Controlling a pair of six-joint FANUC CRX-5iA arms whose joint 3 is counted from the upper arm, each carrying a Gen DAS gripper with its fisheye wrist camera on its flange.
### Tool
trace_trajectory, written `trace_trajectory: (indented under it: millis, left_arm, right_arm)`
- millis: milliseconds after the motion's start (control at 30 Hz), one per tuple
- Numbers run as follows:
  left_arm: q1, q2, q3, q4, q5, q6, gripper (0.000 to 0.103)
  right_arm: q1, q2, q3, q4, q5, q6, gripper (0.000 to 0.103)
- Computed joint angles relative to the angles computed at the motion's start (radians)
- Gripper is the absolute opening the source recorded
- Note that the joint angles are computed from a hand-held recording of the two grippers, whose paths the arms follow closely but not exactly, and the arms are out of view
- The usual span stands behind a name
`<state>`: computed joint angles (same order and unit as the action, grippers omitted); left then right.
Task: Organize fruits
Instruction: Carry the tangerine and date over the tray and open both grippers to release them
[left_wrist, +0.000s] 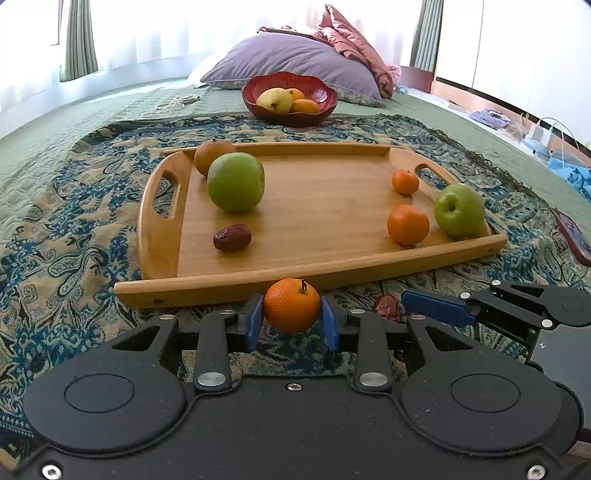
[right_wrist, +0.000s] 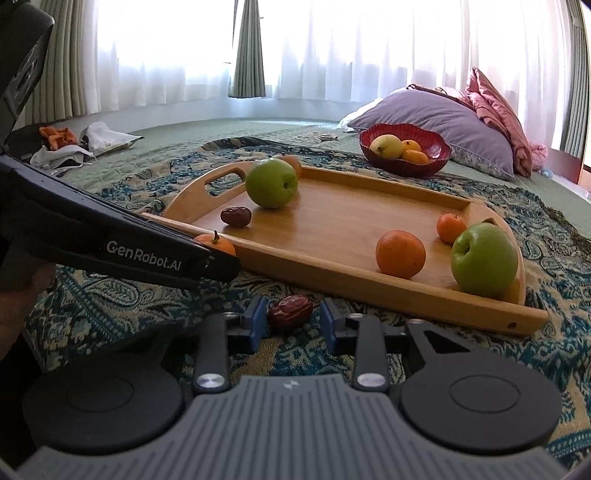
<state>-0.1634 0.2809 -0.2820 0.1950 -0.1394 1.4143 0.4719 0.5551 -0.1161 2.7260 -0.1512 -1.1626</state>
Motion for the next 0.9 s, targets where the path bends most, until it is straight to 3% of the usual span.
trace_trajectory:
  millis: [133, 300, 567, 900]
  left_arm:
    - [0.0, 0.002, 0.008, -0.028, -0.001, 0.032, 0.032]
    - [-0.003, 0.006, 0.046, -0.155, -0.021, 0.17, 0.032]
    - [-0.007, 0.008, 0.073, -0.249, -0.039, 0.271, 0.032]
    - [-0.012, 0.005, 0.092, -0.31, -0.037, 0.334, 0.032]
  right_arm:
    - [0.021, 0.005, -0.023, -0.118, -0.04, 0.082, 0.04]
    - [0.035, 0.013, -0.024, -0.17, -0.059, 0.109, 0.038]
    - [0.122, 0.043, -0.057, -0.488, -0.212, 0.3, 0.031]
    - [0.13, 0.04, -0.059, -0.531, -0.231, 0.284, 0.03]
